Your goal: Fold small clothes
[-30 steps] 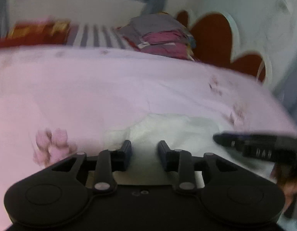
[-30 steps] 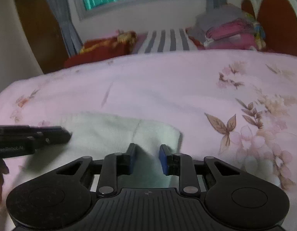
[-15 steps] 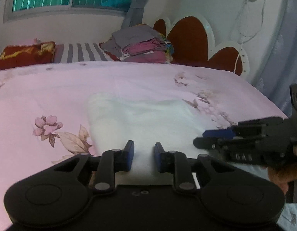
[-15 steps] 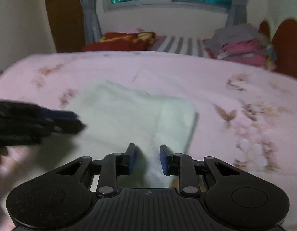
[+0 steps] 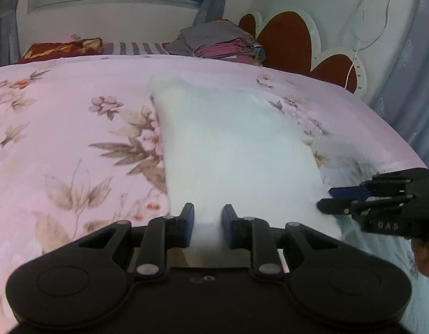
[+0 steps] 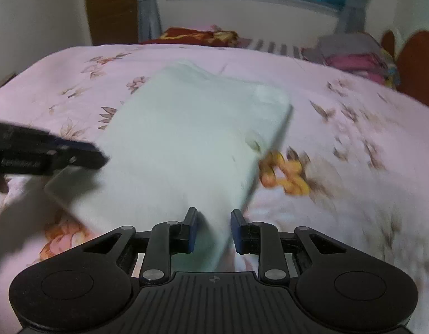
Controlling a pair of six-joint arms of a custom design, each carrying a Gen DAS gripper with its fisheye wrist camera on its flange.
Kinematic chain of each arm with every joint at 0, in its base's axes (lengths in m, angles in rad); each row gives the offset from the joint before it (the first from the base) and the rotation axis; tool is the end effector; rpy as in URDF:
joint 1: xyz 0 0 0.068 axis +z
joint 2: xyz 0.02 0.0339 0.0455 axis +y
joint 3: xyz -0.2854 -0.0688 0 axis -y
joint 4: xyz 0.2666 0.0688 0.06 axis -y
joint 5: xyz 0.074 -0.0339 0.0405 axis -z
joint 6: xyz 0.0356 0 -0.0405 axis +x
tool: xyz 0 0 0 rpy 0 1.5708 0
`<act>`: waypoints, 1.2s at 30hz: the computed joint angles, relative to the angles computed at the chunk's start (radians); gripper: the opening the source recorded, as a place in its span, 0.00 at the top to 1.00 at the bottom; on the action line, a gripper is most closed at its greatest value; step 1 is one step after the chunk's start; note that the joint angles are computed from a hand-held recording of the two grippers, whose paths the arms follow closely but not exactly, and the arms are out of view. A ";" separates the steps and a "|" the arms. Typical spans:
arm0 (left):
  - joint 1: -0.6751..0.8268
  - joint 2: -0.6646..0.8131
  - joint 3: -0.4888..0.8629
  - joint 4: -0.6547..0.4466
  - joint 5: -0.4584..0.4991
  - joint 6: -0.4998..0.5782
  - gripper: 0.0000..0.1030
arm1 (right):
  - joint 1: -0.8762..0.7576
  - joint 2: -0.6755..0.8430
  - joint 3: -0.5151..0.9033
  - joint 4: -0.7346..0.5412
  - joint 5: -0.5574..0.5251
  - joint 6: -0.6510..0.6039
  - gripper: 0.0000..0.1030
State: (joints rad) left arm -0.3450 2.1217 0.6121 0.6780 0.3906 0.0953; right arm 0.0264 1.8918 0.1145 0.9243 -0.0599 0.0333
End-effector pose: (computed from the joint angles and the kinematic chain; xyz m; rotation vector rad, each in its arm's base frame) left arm 0.2943 -0.1202 0.0152 0.7017 2.2958 -0.5853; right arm 0.1860 0.0070 0.0286 -0.0189 2.4241 0.0997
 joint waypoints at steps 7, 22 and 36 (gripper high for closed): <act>-0.007 -0.021 -0.038 0.013 -0.029 0.004 0.79 | -0.027 -0.036 -0.037 -0.016 -0.026 0.014 0.75; 0.113 -0.012 0.076 0.013 0.123 -0.254 0.14 | -0.417 -0.097 0.030 -0.066 -0.368 0.211 0.24; 0.054 0.104 0.313 -0.217 0.012 -0.253 0.24 | -0.434 0.053 0.223 -0.080 -0.319 0.394 0.49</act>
State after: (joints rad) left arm -0.2912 2.2256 0.9248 0.4610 0.4029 -0.1579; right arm -0.4073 1.9450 0.3376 0.8443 -0.3789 0.4272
